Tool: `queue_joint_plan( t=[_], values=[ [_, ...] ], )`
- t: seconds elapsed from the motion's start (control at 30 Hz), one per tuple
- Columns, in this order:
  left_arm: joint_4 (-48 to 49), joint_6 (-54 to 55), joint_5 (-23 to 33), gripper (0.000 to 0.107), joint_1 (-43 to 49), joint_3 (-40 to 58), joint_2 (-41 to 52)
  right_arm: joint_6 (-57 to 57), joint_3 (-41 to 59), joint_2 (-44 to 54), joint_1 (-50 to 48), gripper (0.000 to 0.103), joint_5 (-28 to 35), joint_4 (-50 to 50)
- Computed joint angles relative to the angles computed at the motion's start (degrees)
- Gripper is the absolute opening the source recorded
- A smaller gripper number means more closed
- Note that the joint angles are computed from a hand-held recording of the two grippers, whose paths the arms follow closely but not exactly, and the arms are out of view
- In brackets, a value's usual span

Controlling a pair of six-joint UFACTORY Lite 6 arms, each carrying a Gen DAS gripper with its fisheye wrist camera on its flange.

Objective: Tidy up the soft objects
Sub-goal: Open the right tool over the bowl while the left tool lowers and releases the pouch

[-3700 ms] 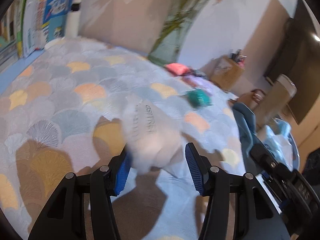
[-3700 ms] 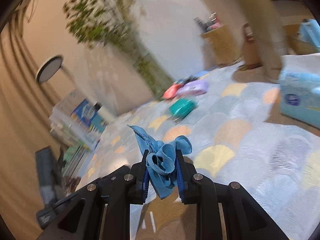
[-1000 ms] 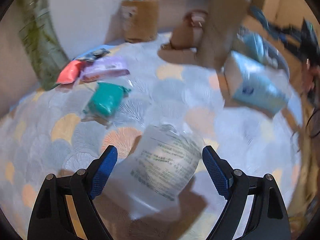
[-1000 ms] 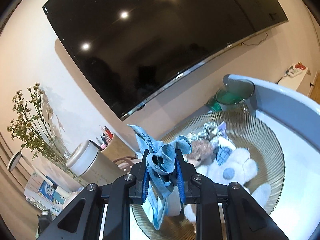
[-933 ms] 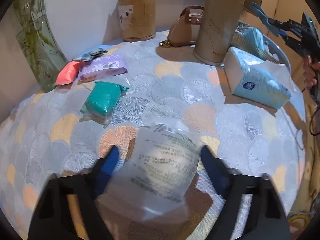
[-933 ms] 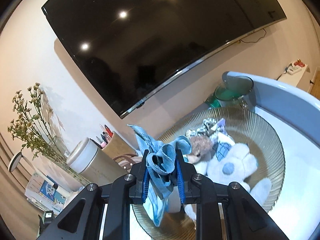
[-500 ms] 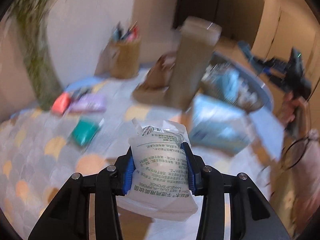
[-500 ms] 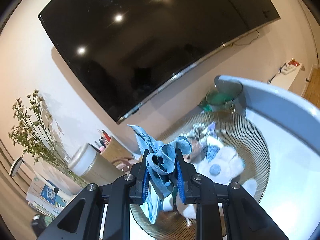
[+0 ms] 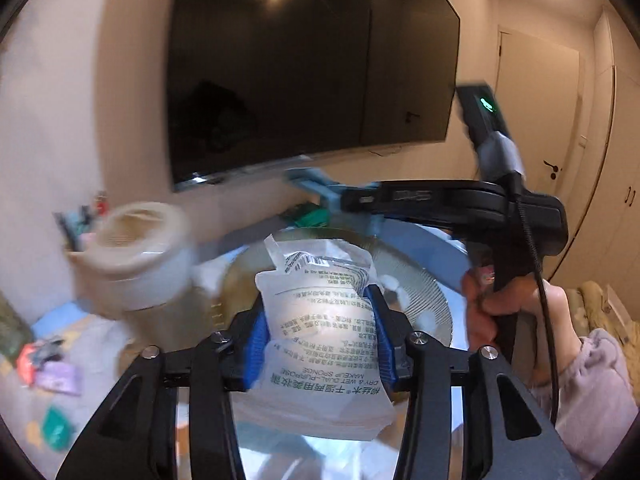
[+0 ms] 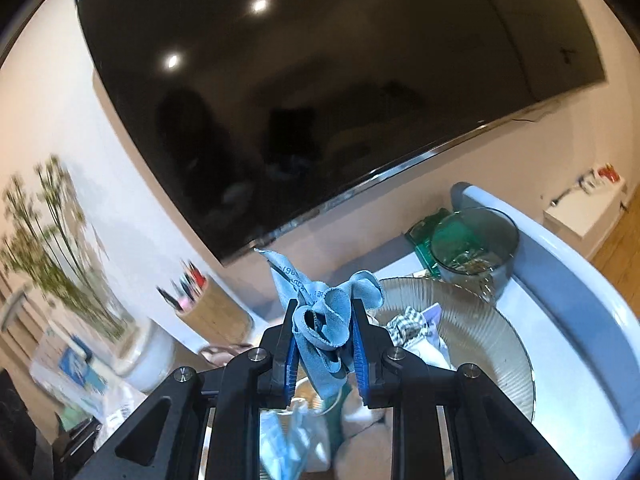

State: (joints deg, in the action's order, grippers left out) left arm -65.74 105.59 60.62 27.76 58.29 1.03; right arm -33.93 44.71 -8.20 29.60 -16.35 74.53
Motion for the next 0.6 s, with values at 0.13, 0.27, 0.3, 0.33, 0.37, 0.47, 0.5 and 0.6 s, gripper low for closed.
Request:
queue_joint_plan(
  t=[0.13, 0.27, 0.3, 0.33, 0.37, 0.47, 0.5, 0.6],
  values=[
    [-1.35, 0.44, -8.38, 0.071, -6.28, -2.39, 1.52, -17.02, 5.03, 6.22, -2.18, 0.050, 0.91, 11.93],
    [1.03, -3.76, -3.87, 0.073, -4.51, 1.52, 5.34, -9.51, 0.98, 2.96, -0.88, 0.090, -3.68, 6.37],
    [1.25, -4.03, -2.70, 0.074, -3.65, 2.52, 5.97, -7.71, -0.04, 1.81, -0.94, 0.090, -3.22, 4.92],
    [1.37, -4.00, -1.61, 0.075, -2.62, 2.79, 5.85, -8.30, -0.81, 0.63, -1.05, 0.090, -2.55, 5.86],
    [1.45, -3.57, -0.25, 0.076, -1.04, 2.80, 5.20, -8.95, -1.30, -0.26, -1.00, 0.090, -2.27, 6.89],
    [1.13, -1.70, 2.08, 0.080, 2.70, 2.77, 3.50, -13.15, -1.93, -2.86, 1.17, 0.090, -4.06, 12.60],
    [0.92, -0.92, 2.92, 0.081, 4.66, 2.89, 3.02, -14.42, -2.21, -3.91, 2.55, 0.090, -5.27, 14.47],
    [1.56, -1.02, 5.35, 0.084, 9.61, 5.96, 4.26, -18.45, -0.74, -5.83, 7.60, 0.090, -9.86, 20.88]
  ],
)
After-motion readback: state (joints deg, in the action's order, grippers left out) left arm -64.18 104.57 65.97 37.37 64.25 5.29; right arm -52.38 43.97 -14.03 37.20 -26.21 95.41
